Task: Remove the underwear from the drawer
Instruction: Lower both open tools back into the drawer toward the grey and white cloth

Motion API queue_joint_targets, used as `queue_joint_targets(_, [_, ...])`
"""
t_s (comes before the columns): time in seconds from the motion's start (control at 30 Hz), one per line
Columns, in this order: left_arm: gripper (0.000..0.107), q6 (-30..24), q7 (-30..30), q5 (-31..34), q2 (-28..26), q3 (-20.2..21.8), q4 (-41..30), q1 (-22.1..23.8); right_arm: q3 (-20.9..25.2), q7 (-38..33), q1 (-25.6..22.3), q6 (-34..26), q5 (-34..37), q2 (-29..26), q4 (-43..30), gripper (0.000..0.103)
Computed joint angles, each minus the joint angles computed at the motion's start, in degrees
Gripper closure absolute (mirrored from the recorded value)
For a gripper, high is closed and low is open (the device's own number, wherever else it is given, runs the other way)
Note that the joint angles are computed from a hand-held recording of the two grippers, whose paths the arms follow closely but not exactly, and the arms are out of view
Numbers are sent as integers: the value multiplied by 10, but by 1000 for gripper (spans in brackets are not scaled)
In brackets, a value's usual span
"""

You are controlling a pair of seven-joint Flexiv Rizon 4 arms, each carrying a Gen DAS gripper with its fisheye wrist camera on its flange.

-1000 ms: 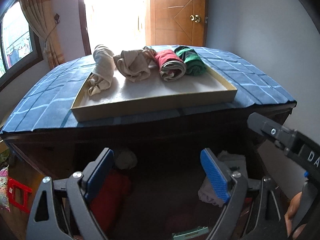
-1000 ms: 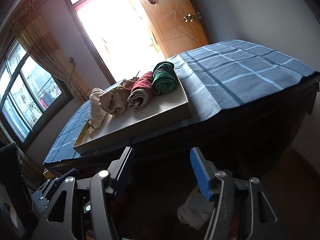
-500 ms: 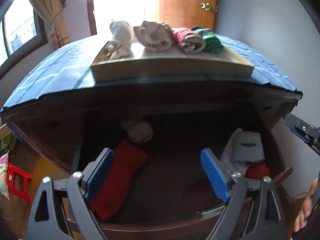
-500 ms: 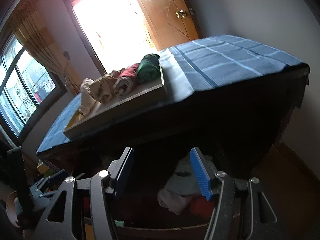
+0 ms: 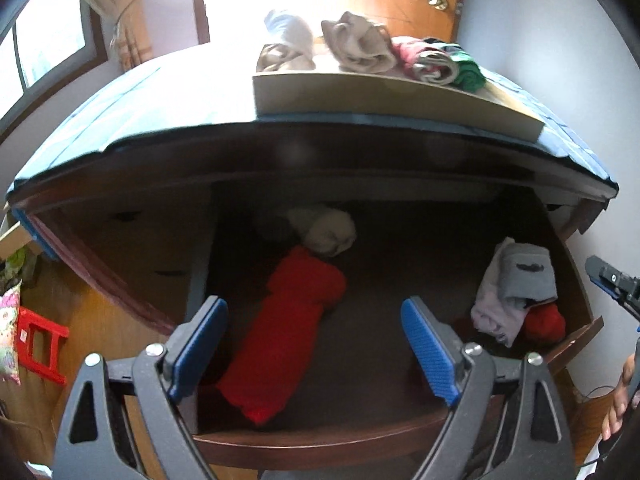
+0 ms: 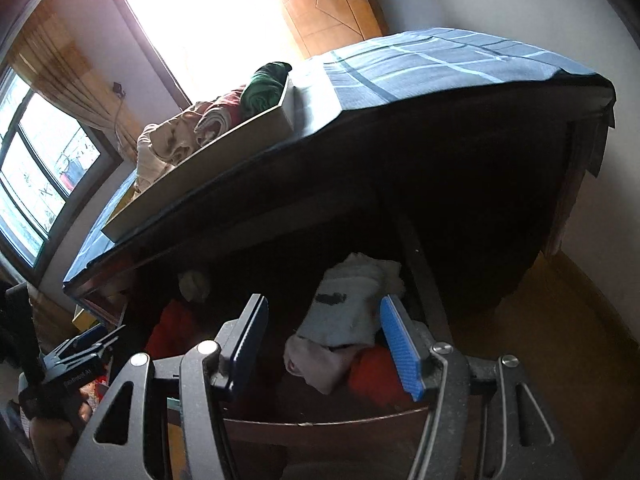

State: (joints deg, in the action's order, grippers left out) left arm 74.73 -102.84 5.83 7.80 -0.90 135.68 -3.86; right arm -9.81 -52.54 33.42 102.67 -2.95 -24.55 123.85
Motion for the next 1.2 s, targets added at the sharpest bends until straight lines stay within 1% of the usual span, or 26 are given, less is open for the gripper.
queue_joint_targets(0.07, [17, -3, 12, -11, 2, 8, 5, 1, 4, -1, -5, -4, -2, -1, 0, 42])
queue_joint_targets(0.13, [17, -5, 23, -18, 3, 13, 7, 3, 18, 0, -20, -7, -5, -5, -3, 42])
queue_joint_targets(0.27, [17, -15, 30, -6, -7, 9, 0, 12, 44, 1, -48, -16, -18, -12, -15, 42])
queue_joint_targets(0.43, [17, -31, 90, -48, -40, 11, -15, -3, 77, 3, -82, -30, -35, -26, -33, 42])
queue_joint_targets(0.5, [17, -46, 98, -42, -56, 8, -30, -4, 91, 5, -98, -37, -42, -31, -40, 42])
queue_joint_targets(0.6, [17, -89, 83, -6, -82, 5, -66, -5, 119, 3, -130, -48, -52, -38, -52, 42])
queue_joint_targets(0.67, [17, -107, 87, 6, -98, 6, -83, -8, 117, 8, -133, -51, -53, -39, -55, 42])
queue_joint_targets(0.73, [17, -128, 97, 13, -112, 8, -99, -12, 98, 13, -123, -51, -55, -38, -54, 42])
queue_joint_targets(0.77, [17, -144, 109, 5, -119, 8, -106, -13, 96, 14, -124, -53, -57, -38, -54, 42])
queue_joint_targets(0.83, [17, -141, 128, -16, -122, 10, -107, -14, 109, 14, -139, -62, -60, -41, -61, 42])
queue_joint_targets(0.87, [17, -148, 121, -3, -126, 13, -115, -16, 117, 12, -147, -66, -63, -44, -65, 42])
queue_joint_targets(0.9, [17, -167, 108, 20, -131, 16, -129, -18, 110, 13, -141, -68, -66, -45, -67, 42])
queue_joint_targets(0.93, [17, -186, 103, 34, -137, 18, -142, -20, 115, 10, -146, -75, -71, -46, -72, 42])
queue_joint_targets(1.1, [17, -229, 118, 69, -155, 20, -176, -28, 205, -25, -215, -126, -76, -64, -113, 42])
queue_joint_targets(1.2, [17, -241, 121, 85, -162, 21, -187, -33, 229, -45, -226, -170, -72, -72, -138, 42])
